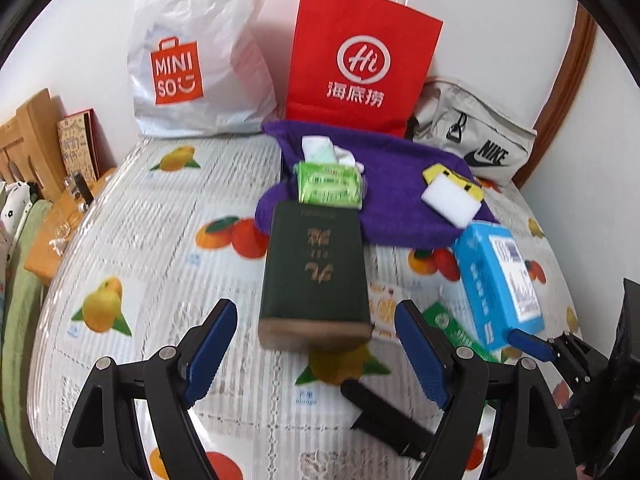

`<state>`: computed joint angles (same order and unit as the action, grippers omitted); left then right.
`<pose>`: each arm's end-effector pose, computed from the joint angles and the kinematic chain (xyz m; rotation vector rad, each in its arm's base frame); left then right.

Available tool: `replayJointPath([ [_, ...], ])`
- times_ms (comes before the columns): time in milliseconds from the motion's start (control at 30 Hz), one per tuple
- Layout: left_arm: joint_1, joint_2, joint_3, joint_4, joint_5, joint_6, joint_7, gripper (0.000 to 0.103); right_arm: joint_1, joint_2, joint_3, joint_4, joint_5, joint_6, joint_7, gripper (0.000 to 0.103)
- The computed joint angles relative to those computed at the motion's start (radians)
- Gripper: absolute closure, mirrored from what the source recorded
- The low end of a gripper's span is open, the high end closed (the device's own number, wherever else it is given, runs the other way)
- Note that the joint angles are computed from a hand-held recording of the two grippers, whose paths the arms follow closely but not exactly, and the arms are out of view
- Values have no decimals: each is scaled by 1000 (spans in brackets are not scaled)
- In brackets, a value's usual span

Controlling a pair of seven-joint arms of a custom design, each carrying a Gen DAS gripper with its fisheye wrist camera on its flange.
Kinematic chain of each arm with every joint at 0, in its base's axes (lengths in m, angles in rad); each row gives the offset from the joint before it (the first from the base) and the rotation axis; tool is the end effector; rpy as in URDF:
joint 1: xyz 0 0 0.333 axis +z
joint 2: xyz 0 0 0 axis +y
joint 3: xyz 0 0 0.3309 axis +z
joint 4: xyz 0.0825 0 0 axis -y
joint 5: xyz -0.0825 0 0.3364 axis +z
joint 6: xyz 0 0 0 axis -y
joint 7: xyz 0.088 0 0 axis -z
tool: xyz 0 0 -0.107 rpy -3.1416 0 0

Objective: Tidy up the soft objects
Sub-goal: 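Grasp the long green wet-wipe sachet on the bed with the right tool, then grasp the black watch strap with the left tool while the right tool holds the sachet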

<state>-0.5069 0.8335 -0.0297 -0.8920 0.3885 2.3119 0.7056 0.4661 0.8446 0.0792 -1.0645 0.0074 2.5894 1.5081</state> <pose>0.6781 -0.3820 0.4850 -2.0296 1.7148 -0.7562 0.6825 0.3828 0.4304 -2.1854 1.2157 -0.3999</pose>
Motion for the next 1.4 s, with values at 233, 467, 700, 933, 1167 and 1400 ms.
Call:
replayJointPath([
  [233,17,-72,-14,-179,-2,96,-29,23,72,47,-88,33,-91,-12,90,39],
  [467,30,-95,-27,-254,-17,140,-30,23,67,78,-76,66,-116,-62,151,73],
  [700,31,-136,-24,-332,-10,194,-49,23,8,-49,1,-153,-62,115,108,74],
  [933,18,-165,-24,-386,6,207,-72,23,23,-150,-38,-336,-57,220,152,74],
  [1167,9,-174,-34,-419,10,207,-95,23,12,-195,-46,-452,-81,229,192,69],
  [1400,8,-173,-42,-431,6,212,-88,23,-49,-207,21,-499,-37,280,163,45],
])
